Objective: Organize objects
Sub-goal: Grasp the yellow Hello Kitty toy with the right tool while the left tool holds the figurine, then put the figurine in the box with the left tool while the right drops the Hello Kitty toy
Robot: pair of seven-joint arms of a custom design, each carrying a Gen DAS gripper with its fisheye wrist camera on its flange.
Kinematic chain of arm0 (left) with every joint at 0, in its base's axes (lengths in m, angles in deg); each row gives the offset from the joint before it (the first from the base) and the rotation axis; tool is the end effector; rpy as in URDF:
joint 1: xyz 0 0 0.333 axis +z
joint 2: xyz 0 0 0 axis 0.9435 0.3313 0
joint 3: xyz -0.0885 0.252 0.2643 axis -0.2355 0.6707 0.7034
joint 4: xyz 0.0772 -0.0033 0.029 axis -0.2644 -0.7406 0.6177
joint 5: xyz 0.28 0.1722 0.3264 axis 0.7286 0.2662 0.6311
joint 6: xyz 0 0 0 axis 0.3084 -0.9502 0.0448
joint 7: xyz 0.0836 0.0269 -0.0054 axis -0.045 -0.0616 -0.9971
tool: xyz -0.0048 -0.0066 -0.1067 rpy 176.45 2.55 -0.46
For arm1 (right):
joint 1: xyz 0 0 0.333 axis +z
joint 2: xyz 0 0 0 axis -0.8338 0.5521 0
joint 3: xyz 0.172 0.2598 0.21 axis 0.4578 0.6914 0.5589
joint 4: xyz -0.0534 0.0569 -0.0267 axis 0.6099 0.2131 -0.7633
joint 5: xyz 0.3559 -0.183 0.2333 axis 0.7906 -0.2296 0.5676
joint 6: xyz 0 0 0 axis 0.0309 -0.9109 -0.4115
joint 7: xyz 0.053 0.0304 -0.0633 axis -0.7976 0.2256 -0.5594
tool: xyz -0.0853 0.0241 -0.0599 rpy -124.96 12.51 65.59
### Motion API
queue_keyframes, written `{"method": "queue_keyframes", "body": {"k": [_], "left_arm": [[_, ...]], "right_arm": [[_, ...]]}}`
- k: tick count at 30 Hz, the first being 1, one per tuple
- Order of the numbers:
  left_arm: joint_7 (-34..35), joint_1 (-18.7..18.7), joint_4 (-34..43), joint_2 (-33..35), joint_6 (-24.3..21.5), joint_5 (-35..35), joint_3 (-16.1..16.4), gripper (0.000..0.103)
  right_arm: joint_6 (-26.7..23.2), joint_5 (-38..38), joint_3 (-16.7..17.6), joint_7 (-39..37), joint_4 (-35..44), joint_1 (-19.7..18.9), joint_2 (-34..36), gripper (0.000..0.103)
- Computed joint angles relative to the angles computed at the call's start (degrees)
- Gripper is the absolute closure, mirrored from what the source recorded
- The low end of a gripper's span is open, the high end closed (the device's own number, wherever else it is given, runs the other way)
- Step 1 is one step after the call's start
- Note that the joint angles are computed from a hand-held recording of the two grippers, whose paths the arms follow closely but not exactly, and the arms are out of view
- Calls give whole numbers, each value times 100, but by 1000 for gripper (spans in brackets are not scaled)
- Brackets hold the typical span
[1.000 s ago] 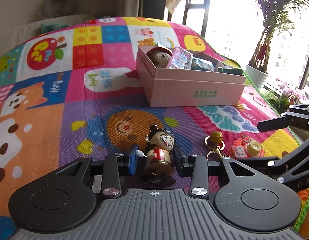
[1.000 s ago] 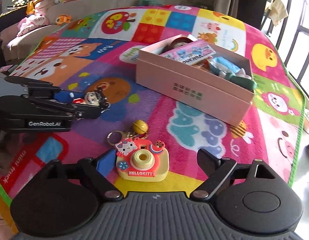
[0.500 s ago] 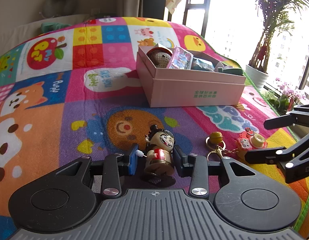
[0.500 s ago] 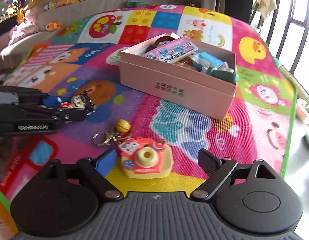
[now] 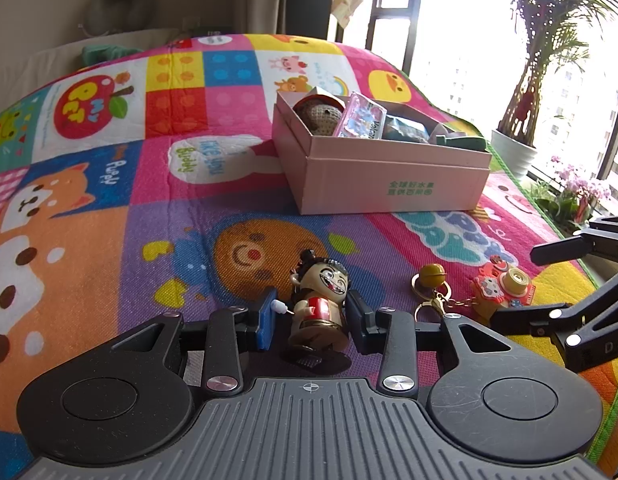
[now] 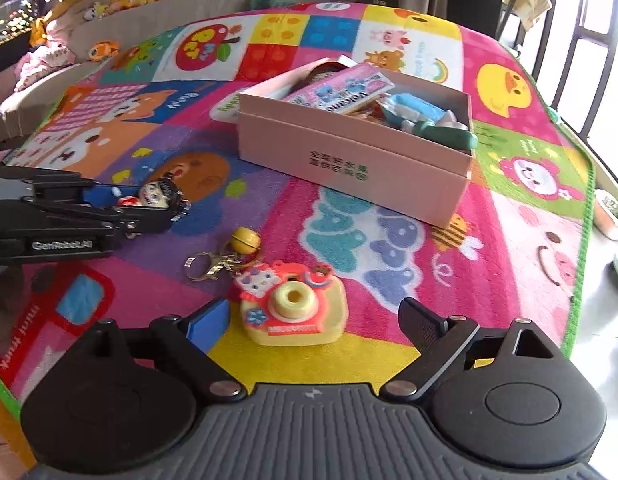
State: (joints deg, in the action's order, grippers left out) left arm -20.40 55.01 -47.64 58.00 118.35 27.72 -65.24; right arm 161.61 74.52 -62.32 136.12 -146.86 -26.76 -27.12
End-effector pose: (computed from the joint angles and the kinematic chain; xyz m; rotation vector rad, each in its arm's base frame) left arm 0.6370 -0.2961 0.4415 -1.7134 1.6408 -0.9317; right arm 0.6925 0.4651 0.4723 -2.1898 1.0686 -0.5126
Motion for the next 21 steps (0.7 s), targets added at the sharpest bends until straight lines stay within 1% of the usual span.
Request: {"method": "queue_keyframes", "body": {"k": [2,4,6,10,13,17,20,21], "left_arm": [[4,-1,0,1,-3,-2,0,62],[11,-3,0,1,-8,-3,0,62],[19,-3,0,1,-13,-6,0,62],[13,-5,1,1,-12,-4,1,62],[11,-4,1,1,-10,-7,0,62],[20,-6,0,0,-16,-9,-1,62],[16,-6,-1,-1,-12,-11,-1,62],[16,-6,-1,-1,-12,-11,-1,62]], "right_arm": [[22,-186,-198,178,-16,131,-11,8],[63,-307,-294,327,-53,179,-35,8],[100,-294,-239,349,-80,117,-50,8],[228,70,178,-46,-209,-196,-122,8],[301,281,343,-338,-240,-270,-129,8],[408,436,321,-395,-154,-201,-43,8],[322,404,120,-147,38,-34,92,8],[298,425,134,-135,86,-49,135,8]]}}
